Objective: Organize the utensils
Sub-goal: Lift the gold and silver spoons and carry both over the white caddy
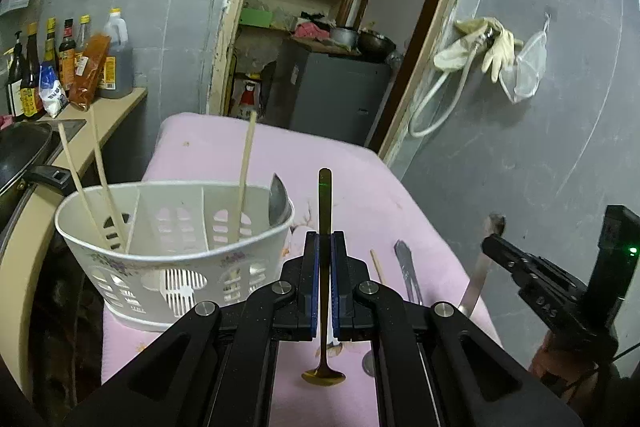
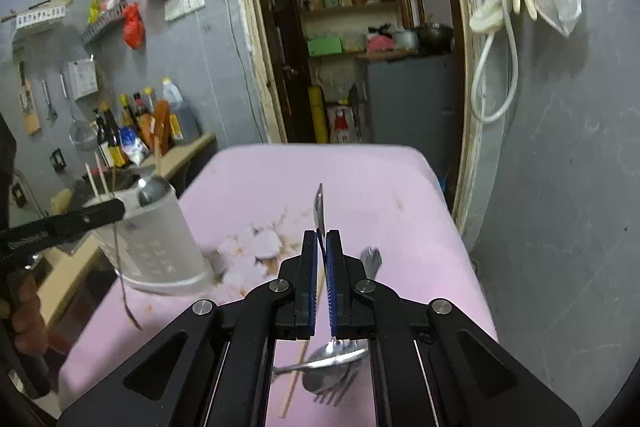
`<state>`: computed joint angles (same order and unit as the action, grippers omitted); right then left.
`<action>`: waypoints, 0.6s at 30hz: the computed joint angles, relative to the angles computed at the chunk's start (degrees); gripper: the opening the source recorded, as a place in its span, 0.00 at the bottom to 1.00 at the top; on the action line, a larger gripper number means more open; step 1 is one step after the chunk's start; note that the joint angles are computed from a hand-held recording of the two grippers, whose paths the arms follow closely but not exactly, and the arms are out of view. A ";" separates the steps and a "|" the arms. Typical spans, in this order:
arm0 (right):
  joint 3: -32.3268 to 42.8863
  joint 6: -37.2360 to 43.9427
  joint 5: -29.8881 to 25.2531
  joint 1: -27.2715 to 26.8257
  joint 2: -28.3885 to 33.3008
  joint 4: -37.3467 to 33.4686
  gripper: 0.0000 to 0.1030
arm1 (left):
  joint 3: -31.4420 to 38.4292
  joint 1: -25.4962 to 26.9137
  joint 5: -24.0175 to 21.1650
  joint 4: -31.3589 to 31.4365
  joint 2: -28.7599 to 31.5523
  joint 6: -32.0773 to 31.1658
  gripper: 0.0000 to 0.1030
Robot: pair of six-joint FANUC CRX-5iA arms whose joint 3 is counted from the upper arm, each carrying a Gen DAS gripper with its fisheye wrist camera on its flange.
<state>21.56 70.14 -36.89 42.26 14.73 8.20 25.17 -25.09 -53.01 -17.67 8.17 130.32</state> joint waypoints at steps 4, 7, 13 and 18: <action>0.71 0.26 1.56 0.84 -0.77 0.51 0.01 | -0.12 0.44 1.21 -1.24 -1.40 1.08 0.03; 2.31 0.78 1.85 1.76 -0.10 1.62 0.01 | -0.33 0.98 2.04 -1.95 -2.48 1.40 0.03; 4.13 -0.49 0.15 2.32 1.49 1.06 0.01 | -2.01 2.44 2.55 -1.76 -4.63 1.21 0.03; 11.21 6.16 -11.63 0.93 5.79 -7.29 0.27 | -4.17 3.09 2.88 -0.86 -6.14 0.71 0.03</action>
